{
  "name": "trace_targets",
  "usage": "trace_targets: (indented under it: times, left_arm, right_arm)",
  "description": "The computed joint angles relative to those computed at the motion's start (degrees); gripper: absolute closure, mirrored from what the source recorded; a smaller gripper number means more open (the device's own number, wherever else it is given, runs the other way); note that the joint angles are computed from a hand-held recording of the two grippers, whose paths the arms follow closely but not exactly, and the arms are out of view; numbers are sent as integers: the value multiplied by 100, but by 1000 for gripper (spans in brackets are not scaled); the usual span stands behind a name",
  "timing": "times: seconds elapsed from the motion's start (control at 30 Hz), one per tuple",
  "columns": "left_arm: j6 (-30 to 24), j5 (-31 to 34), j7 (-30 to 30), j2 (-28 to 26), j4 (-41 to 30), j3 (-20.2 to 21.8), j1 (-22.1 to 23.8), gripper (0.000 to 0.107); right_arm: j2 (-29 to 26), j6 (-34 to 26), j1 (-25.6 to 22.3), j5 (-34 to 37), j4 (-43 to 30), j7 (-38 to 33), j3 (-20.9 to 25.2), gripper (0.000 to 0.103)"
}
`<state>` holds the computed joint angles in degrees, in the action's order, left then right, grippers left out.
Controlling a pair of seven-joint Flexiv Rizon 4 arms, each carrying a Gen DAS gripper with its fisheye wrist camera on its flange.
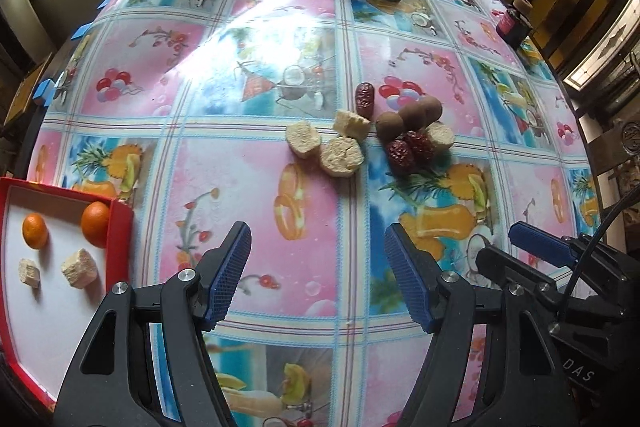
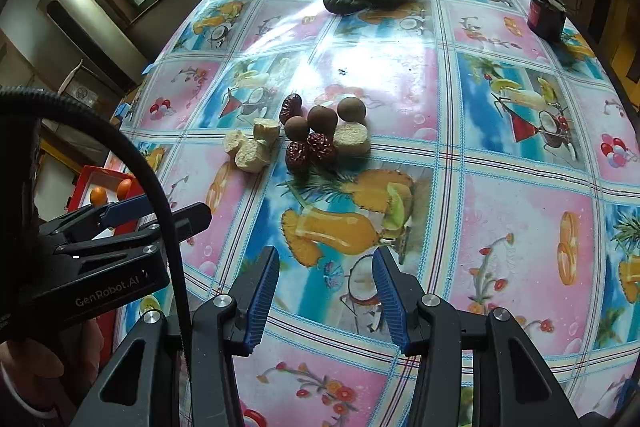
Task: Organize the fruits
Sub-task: 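Move both open grippers back toward the remaining pile, then grasp a red jujube with the left gripper while the right grasps a pale cake piece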
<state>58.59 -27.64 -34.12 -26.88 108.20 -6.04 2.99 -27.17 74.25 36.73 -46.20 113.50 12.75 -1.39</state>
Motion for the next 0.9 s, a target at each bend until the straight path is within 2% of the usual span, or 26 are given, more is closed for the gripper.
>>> trace_targets:
  times: [0.23, 0.4, 0.8, 0.9]
  left_arm:
    - [-77, -141, -156, -132, -52, -142, -154, 37]
    - [130, -72, -453, -294, -93, -152, -327, 37]
    - [282, 650, -1251, -767, -708, 35, -560, 39]
    - [328, 873, -1346, -845, -847, 90, -589, 47]
  right_arm:
    - [99, 189, -100, 9, 258, 9, -42, 56]
    - [200, 320, -130, -124, 456, 128, -134, 56]
    - [186, 776, -155, -370, 657, 395, -401, 56]
    - [152, 924, -118, -407, 674, 427, -511, 56]
